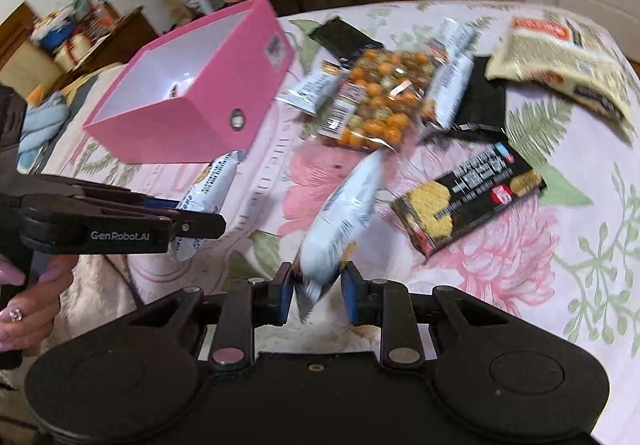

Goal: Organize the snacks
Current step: 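Carry both white bars over the pink box and open both tools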

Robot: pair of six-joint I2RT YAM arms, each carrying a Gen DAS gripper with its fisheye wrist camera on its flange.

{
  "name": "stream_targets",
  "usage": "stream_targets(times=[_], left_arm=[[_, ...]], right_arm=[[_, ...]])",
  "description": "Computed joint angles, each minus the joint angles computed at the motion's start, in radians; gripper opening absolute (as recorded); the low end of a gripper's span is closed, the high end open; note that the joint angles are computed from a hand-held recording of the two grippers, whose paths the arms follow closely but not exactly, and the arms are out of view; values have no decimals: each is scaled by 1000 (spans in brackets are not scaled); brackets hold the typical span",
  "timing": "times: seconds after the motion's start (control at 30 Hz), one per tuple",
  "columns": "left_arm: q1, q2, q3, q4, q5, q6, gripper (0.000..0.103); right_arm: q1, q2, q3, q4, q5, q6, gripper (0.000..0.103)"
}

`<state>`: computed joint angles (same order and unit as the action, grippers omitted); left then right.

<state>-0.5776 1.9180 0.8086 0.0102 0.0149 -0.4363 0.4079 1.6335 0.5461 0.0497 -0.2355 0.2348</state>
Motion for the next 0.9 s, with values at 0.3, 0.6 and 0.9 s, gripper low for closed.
stream_targets(times=[0.3,0.6,0.9], left_arm=[[5,-92,-53,-7,-13,-8,24],[18,-179,-79,-64,-40,-4,24],[100,-377,-150,-140,-50,20,24]], right_arm=[[53,34,112,-117,19,-168,26],[65,16,163,-197,18,-188,25],[108,-40,264,-239,-11,-194,25]])
